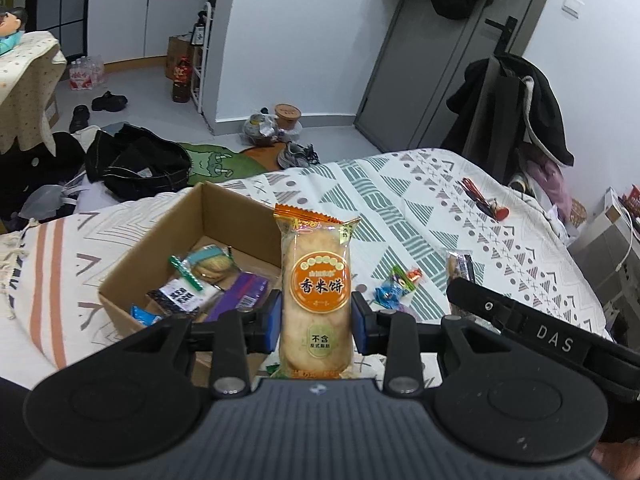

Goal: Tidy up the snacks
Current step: 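Lift and carry both held packets over the cardboard box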

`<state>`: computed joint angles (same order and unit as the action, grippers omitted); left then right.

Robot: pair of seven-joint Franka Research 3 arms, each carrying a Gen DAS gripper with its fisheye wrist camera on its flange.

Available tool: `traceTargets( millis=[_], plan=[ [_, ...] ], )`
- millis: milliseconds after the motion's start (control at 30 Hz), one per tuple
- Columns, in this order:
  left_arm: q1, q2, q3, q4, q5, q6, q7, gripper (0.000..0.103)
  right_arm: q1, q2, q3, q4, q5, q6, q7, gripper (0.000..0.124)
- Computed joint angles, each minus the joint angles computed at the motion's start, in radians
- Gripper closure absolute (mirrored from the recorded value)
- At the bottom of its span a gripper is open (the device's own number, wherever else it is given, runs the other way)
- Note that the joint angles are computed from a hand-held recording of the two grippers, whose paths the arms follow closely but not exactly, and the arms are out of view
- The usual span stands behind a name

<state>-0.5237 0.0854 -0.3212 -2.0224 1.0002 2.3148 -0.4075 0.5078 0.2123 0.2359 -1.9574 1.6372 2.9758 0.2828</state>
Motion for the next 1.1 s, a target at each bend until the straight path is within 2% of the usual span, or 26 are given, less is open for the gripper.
traceTargets(
  millis=[133, 300, 433, 700, 867, 1100],
  plan=[
    [0.009, -0.028, 0.001, -0.021, 0.001, -0.004, 0.0, 0.069, 0.01, 0.01, 0.005, 0.021, 0.033, 0.008, -0.045, 0.107],
    [0.032, -0.063, 0.0, -0.052, 0.007, 0.003, 0.007, 0.069, 0.021, 0.023, 0.013, 0.045, 0.004, 0.001, -0.055, 0.107],
    [0.063, -0.088, 0.005, -0.087, 0.012, 0.034, 0.002, 0.069, 0.032, 0.057, 0.024, 0.076, -0.086, 0.013, 0.056, 0.107],
    [0.138, -0.123, 0.024, -0.163, 0.019, 0.159, 0.006, 0.069, 0.037, 0.153, 0.068, 0.163, -0.271, 0.065, 0.243, 0.107],
    [0.187, -0.118, 0.045, -0.201, 0.038, 0.27, 0.009, 0.069, 0.071, 0.218, 0.047, 0.209, -0.482, 0.081, 0.45, 0.107],
    [0.241, -0.086, 0.076, -0.232, 0.038, 0.396, 0.032, 0.069, 0.09, 0.296, 0.034, 0.274, -0.675, 0.101, 0.628, 0.107]
  ],
)
